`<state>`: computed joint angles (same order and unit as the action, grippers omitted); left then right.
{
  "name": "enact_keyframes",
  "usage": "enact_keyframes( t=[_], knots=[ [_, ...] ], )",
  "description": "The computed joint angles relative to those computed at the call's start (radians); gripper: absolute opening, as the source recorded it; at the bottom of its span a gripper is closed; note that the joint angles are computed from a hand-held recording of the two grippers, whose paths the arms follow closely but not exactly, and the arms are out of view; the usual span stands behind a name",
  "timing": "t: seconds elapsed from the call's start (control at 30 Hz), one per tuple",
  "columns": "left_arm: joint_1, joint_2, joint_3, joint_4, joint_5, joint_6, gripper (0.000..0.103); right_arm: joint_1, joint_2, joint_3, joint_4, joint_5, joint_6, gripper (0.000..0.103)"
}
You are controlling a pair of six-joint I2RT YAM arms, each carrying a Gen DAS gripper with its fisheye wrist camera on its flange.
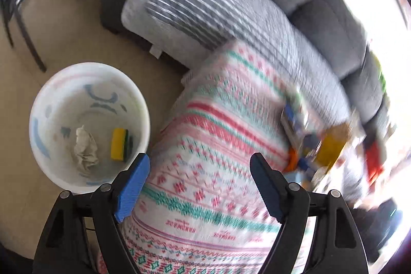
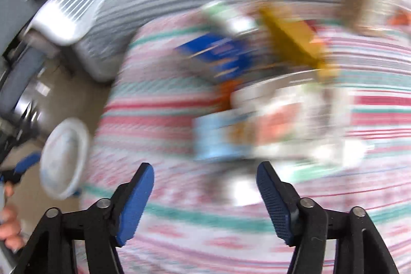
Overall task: Collect trash
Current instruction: 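Return to the table and grasp the white snack bag with the right tool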
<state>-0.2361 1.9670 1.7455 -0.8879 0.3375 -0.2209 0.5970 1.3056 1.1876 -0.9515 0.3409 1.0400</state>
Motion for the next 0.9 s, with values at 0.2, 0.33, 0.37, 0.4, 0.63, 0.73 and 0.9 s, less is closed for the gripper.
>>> enact_keyframes(
  t=[0.2, 0.33, 0.37, 0.4, 0.63, 0.73, 0.9],
  knots=[
    [-0.181, -0.061, -0.12, 0.07, -0.125, 0.051, 0.083, -0.313, -0.304, -0.3, 0.071, -0.155, 0.048, 0.074],
    [-0.287, -0.105, -0.214, 0.153, -0.128, 0.067, 0.083, -0.404, -0.3, -0.34, 0.133, -0.249, 0.033, 0.075],
    [-0.326, -0.121, -0.241, 0.182, -0.151, 0.069, 0.083, -0.418, -0.288, -0.34, 0.146, -0.267, 0.024, 0.075],
    [-0.35, -0.127, -0.254, 0.198, -0.155, 0.074, 0.083, -0.428, -0.275, -0.341, 0.165, -0.289, 0.019, 0.075],
    [-0.475, -0.075, -0.274, 0.248, -0.224, 0.081, 0.083, -0.425, -0.24, -0.319, 0.187, -0.238, -0.08, 0.075],
    [-0.493, -0.062, -0.287, 0.272, -0.218, 0.096, 0.083, -0.455, -0.238, -0.329, 0.221, -0.242, -0.128, 0.075],
    [-0.507, -0.068, -0.334, 0.351, -0.219, 0.142, 0.083, -0.505, -0.188, -0.349, 0.258, -0.273, -0.174, 0.074]
  ],
)
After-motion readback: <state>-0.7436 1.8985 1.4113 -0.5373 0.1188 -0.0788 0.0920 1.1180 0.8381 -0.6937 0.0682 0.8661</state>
